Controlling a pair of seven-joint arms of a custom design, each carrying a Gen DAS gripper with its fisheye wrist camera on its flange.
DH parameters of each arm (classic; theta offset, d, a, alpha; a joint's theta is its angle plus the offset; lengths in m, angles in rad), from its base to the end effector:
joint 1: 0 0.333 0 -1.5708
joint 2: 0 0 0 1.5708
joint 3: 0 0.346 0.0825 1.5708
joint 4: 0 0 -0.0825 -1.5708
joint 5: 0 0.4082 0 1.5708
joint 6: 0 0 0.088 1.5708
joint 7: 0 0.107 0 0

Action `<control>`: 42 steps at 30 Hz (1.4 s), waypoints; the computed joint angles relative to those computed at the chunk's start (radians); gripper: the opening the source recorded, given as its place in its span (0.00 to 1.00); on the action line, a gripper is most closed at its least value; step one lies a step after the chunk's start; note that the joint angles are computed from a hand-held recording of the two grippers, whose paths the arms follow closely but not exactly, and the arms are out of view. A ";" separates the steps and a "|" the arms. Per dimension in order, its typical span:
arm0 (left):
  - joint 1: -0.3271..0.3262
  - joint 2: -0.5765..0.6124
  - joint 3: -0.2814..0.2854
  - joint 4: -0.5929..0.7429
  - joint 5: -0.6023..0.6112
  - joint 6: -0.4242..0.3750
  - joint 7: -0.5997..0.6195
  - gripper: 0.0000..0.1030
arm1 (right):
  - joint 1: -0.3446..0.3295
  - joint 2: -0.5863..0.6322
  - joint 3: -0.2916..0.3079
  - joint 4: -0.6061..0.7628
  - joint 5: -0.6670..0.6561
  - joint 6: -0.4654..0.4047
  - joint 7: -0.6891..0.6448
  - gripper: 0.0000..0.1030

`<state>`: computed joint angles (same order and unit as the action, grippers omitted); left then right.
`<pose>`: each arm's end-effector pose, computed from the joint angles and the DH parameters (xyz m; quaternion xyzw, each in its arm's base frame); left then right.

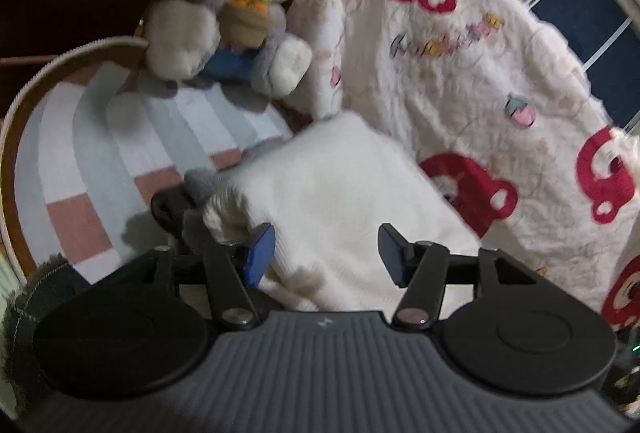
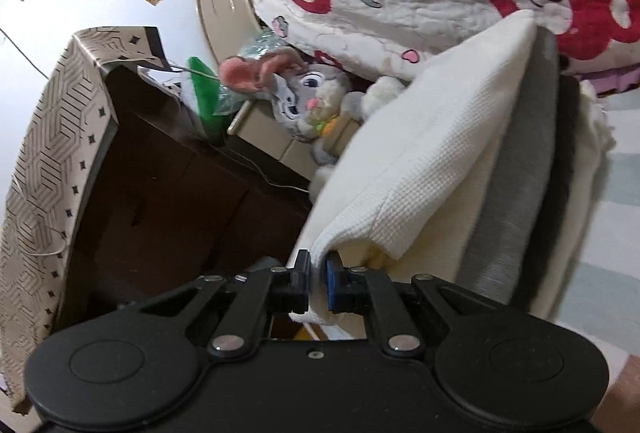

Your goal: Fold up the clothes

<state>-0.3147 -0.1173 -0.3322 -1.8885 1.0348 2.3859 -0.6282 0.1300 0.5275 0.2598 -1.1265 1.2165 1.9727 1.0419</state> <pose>0.4726 -0.3605 0.6500 -0.8188 0.2536 -0.4714 0.2077 0.7191 0.2914 0.6232 -0.6789 0.3930 0.2930 0.5466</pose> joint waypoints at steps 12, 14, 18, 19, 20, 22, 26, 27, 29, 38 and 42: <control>-0.047 0.059 0.001 0.090 -0.101 -0.177 0.106 0.66 | 0.010 0.034 -0.002 0.064 -0.021 -0.016 0.057 0.10; -0.045 0.051 -0.003 0.062 -0.021 -0.197 -0.085 0.66 | 0.016 0.069 0.005 0.129 -0.039 -0.037 0.103 0.10; -0.032 0.044 0.010 0.013 0.026 -0.122 -0.177 0.61 | 0.034 0.147 0.030 0.286 -0.088 -0.081 0.156 0.10; -0.033 0.046 0.007 0.013 0.046 -0.131 -0.191 0.58 | 0.036 0.145 0.033 0.288 -0.103 -0.081 0.145 0.10; -0.034 0.052 0.005 0.021 0.057 -0.145 -0.170 0.57 | 0.038 0.142 0.034 0.285 -0.116 -0.079 0.132 0.10; -0.045 0.080 -0.002 0.057 0.068 -0.219 -0.090 0.39 | 0.025 0.121 0.043 0.237 -0.108 -0.077 0.122 0.10; -0.053 0.055 0.005 0.002 0.190 -0.214 -0.196 0.15 | -0.002 0.054 0.042 0.091 -0.061 -0.074 0.083 0.10; -0.050 0.041 0.005 -0.020 0.234 -0.202 -0.250 0.12 | -0.010 0.036 0.042 0.053 -0.039 -0.071 0.065 0.10; -0.037 -0.001 0.000 -0.073 0.357 -0.167 -0.425 0.07 | -0.008 0.003 0.020 -0.009 -0.046 -0.061 0.008 0.10; -0.016 -0.003 -0.009 -0.080 0.240 -0.158 -0.375 0.10 | 0.038 -0.073 -0.063 -0.124 -0.171 0.029 -0.137 0.28; -0.053 0.055 -0.042 0.053 0.169 -0.358 -0.126 0.14 | 0.028 -0.047 -0.072 -0.073 -0.119 0.129 -0.093 0.44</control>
